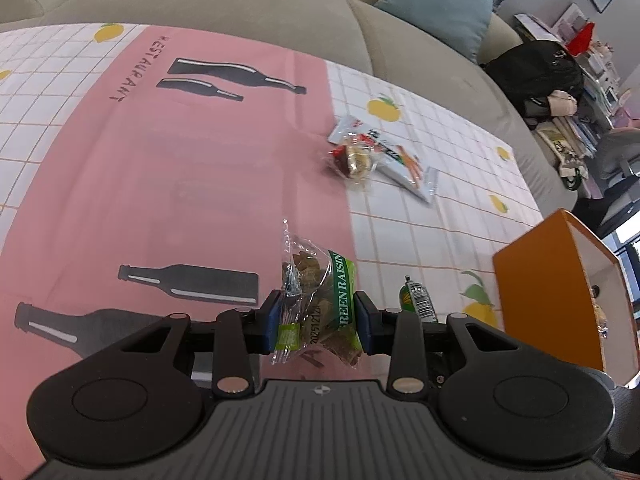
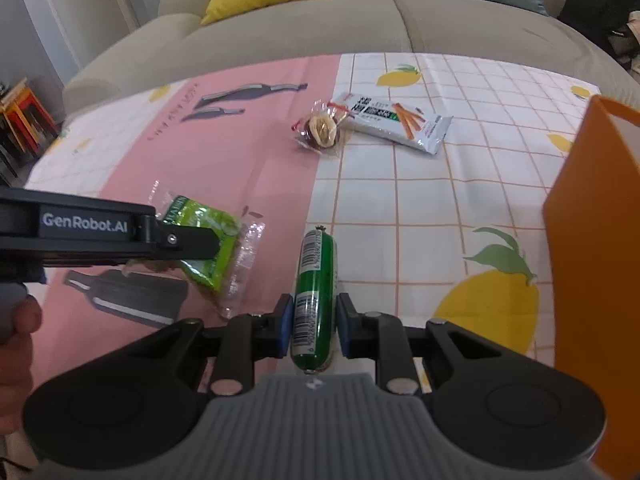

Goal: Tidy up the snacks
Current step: 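Lift the raisin pack with the left tool while the right tool lifts the green sausage, then carry the raisin pack and green sausage into the orange box and open both tools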

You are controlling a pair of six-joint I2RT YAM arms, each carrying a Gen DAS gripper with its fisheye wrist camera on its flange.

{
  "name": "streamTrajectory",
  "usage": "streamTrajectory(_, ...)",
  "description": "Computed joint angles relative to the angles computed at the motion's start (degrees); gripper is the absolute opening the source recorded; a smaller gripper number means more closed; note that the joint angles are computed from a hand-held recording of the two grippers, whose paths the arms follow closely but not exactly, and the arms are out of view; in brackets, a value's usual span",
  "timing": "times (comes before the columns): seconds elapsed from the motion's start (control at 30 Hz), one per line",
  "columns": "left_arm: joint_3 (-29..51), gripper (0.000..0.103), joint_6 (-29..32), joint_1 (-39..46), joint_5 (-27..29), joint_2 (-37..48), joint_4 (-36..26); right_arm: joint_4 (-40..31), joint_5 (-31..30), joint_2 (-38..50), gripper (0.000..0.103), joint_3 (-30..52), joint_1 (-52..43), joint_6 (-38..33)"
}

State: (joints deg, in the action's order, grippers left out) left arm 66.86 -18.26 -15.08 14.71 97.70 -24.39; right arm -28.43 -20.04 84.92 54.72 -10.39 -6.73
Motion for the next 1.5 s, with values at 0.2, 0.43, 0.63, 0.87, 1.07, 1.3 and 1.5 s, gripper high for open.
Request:
streamTrajectory(0.2,0.29,0.041,-0.55,-1.6,-0.01,-3.84,-2.95,-5.15,-1.8,-5.96,0.021,0.16,-2.62,-1.42)
streamTrajectory(0.43,1.73,0.041,-3.32,-4.83,-1.11,-8.15,-5.86,-15.39,-4.71,-9.41,0.021,4.61,-8.06,-5.12)
streamTrajectory(0.63,6.3,0.041,-4.66,-8.81,-1.52,-9.01,-8.81,-21.08,-10.41,-12.16,0.021,8.7,-16.48,-10.2)
streamTrajectory(0.87,14.53,0.04,-4.47,-15.78,-2.93,-5.72,-11.59,-25.69,-12.61,-7.83,0.021,16.63,-28.86,-17.47)
streamTrajectory(1.07,25.18,0.041,-3.52,-21.33,-2.17,1.62,-13.98,-31.1,-12.21,1.25,0.021,27.18,-37.42,-23.72)
streamTrajectory(1.3,39.26,0.04,-1.27,-26.64,-1.07,12.22,-17.86,-37.38,-9.8,12.01,0.021,40.49,-42.55,-28.83)
streamTrajectory(1.5,54.04,0.041,1.82,-29.6,-0.31,23.29,-24.74,-39.02,-5.8,18.84,0.021,47.57,-43.29,-31.55)
